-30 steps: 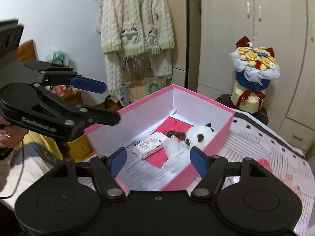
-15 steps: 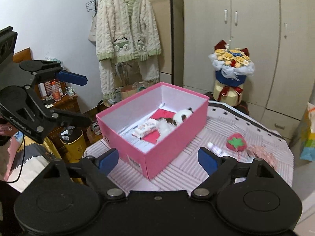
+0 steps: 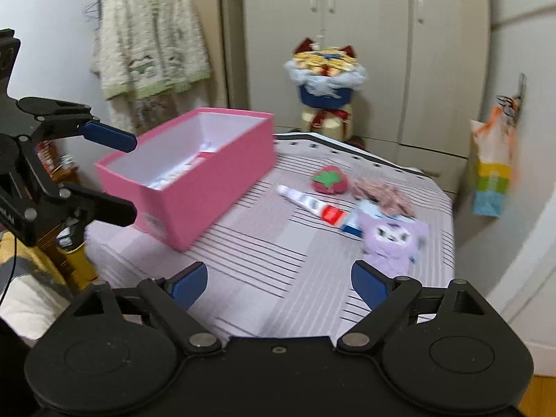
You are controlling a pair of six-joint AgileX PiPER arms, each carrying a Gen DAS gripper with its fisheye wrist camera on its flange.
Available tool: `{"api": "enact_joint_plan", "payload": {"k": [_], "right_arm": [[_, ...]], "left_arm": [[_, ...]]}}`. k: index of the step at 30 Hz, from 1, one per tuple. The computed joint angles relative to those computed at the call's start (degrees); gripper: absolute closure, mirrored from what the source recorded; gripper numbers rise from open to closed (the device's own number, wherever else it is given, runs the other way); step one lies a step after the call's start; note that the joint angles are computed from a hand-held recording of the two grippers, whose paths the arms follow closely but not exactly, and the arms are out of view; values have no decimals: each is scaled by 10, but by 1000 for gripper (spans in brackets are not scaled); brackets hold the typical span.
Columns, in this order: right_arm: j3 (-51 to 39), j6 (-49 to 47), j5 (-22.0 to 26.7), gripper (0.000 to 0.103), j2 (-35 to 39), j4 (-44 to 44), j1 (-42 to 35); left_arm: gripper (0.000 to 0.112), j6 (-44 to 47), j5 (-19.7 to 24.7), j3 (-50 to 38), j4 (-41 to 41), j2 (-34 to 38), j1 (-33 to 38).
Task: Organize soft objects
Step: 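Move both tools to the purple plush and close both on it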
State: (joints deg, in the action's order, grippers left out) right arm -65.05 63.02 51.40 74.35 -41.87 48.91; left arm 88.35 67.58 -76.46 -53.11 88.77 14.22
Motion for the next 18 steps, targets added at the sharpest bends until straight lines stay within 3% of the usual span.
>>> {"api": "enact_joint_plan", "payload": {"k": [7,9,14,18], "right_arm": [[126,106,-108,11,-24,-123,-75],[150,134,-156,11,-18,-157,-110],[166,172,-196,11,33,-233,-155],[166,198,-268,11,77,-247,-218]], "left_arm": [[16,-35,-146,33,-37,30,-114],[16,-50,-165,23,-42,50,-140],[16,-80,-187,3,-68,102,-189],[17,-81,-210,-1,-102,143,-221]]}}
